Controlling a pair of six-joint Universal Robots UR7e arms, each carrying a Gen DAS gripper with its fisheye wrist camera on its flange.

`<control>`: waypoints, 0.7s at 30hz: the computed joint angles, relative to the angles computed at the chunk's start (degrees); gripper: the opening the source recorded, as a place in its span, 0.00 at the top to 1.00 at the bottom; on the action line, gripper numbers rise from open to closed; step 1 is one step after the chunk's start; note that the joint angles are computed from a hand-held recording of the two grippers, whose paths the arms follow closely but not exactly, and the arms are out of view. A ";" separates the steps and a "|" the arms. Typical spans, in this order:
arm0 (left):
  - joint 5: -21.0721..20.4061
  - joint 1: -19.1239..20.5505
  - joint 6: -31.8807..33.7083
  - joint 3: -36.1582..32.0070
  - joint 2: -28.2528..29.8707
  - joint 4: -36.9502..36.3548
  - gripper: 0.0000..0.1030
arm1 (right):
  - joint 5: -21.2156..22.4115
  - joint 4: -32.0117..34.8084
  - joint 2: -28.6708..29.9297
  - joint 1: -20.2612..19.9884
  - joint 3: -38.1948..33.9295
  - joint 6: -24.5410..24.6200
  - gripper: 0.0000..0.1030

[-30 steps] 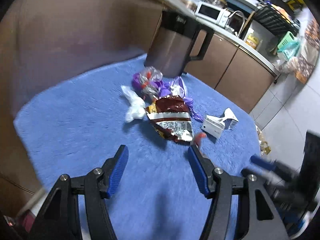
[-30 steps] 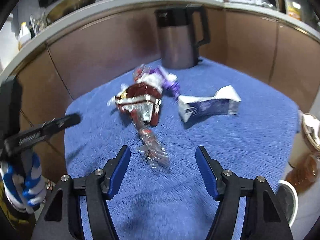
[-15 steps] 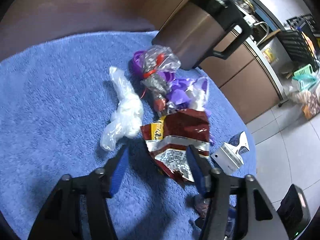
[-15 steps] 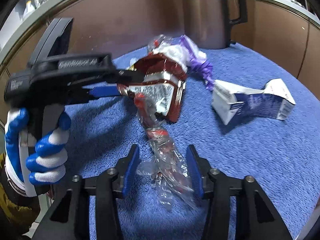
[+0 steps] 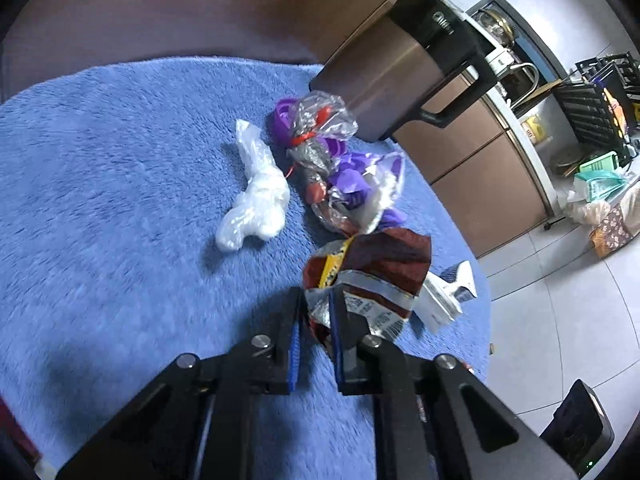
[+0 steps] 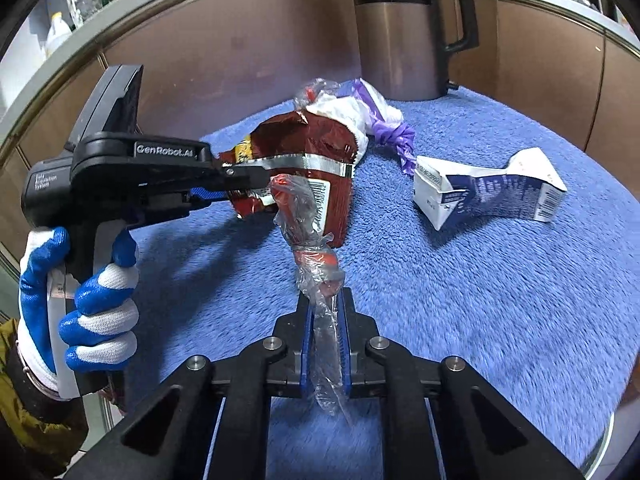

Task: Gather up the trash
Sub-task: 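Grasp the clear plastic wrapper with the right tool while the left tool grasps the brown wrapper, then carry both wrappers over the steel bin and open both tools to drop them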

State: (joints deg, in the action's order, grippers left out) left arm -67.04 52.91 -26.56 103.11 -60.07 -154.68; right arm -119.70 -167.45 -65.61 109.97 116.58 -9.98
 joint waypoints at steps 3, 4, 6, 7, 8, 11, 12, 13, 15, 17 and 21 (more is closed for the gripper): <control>1.21 -1.43 -0.88 2.71 -3.07 -0.43 0.89 | -0.21 -0.29 -1.97 1.36 1.43 1.26 0.89; 1.61 -1.89 -1.15 3.52 -4.09 -0.44 0.89 | -0.39 -0.39 -2.55 1.85 1.83 1.62 0.89; 2.42 -3.01 -1.72 5.14 -6.18 -0.48 0.89 | -0.59 -0.51 -4.01 2.80 2.64 2.34 0.89; 3.09 -3.86 -2.01 6.25 -7.65 -0.43 0.89 | -0.86 -0.60 -4.92 3.54 3.20 2.84 0.89; 3.68 -4.55 -2.24 6.93 -8.65 -0.30 0.89 | -1.20 -0.75 -5.60 4.19 3.61 3.18 0.89; 5.49 -6.81 -2.93 8.76 -11.61 0.26 0.89 | -2.17 -1.06 -8.10 6.33 5.28 4.39 0.89; 6.18 -7.63 -3.12 9.40 -12.66 0.45 0.89 | -2.46 -1.34 -8.89 7.03 5.69 4.70 0.89; 6.87 -8.55 -3.35 9.88 -13.59 0.71 0.89 | -2.70 -1.56 -9.51 7.58 5.90 4.91 0.89; 8.12 -10.11 -3.61 10.54 -15.07 1.23 0.89 | -3.47 -2.20 -11.52 9.06 6.92 5.49 0.89; 9.61 -12.06 -3.82 11.24 -16.57 1.86 0.89 | -3.93 -2.94 -12.91 9.93 7.71 5.71 0.89; 12.16 -16.28 -4.20 12.06 -18.52 3.12 0.89 | -6.13 -3.87 -16.85 12.42 9.24 6.39 0.89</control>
